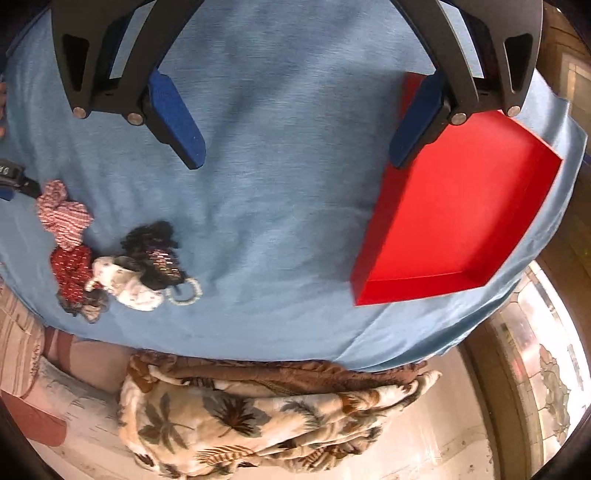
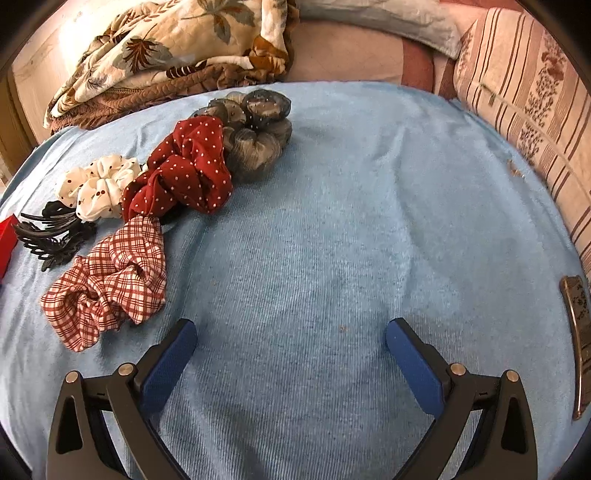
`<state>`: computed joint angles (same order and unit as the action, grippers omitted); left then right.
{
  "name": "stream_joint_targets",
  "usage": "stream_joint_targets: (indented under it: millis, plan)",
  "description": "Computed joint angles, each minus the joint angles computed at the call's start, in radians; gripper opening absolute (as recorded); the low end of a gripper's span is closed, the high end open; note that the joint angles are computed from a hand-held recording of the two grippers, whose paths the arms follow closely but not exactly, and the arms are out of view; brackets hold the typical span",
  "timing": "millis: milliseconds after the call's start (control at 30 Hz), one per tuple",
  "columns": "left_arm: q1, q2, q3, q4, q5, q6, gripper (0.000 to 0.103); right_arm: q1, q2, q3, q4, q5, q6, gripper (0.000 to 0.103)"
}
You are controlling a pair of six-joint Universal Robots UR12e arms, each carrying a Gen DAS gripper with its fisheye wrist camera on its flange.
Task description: Organize jewelry
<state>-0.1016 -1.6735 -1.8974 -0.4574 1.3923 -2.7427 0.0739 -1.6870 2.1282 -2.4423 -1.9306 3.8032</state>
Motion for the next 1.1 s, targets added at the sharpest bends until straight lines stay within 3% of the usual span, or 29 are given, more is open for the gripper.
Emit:
stream_joint_targets:
  millis: [133, 300, 533, 700, 767, 1100]
  plan:
    - [-0.018, -0.005, 0.003, -0.078, -0.028, -0.005, 0.100, 0.019, -0.003, 0.003, 0.000, -0.027, 0.026, 0.103]
    - [-0.038, -0.016, -0.006, -0.129, 0.001, 0.013, 0.100, 0.041, -0.001, -0.002, 0.028, -0.059, 0.065, 0.103]
    - [-0.029, -0.010, -0.041, -0.063, -0.005, -0.007, 0.103, 0.063, 0.004, -0.010, 0.056, -0.096, 0.095, 0.103]
    - [-0.035, -0.010, -0.003, -0.139, 0.012, 0.023, 0.103, 0.077, -0.005, -0.023, 0.107, -0.103, 0.129, 0.103]
    - [-0.028, 0.008, -0.025, -0.065, 0.008, -0.001, 0.103, 0.096, -0.009, -0.027, 0.110, -0.128, 0.150, 0.103]
    - [0.014, 0.115, -0.067, 0.097, -0.138, -0.024, 0.103, 0.273, -0.018, -0.069, 0.028, -0.452, 0.206, 0.102]
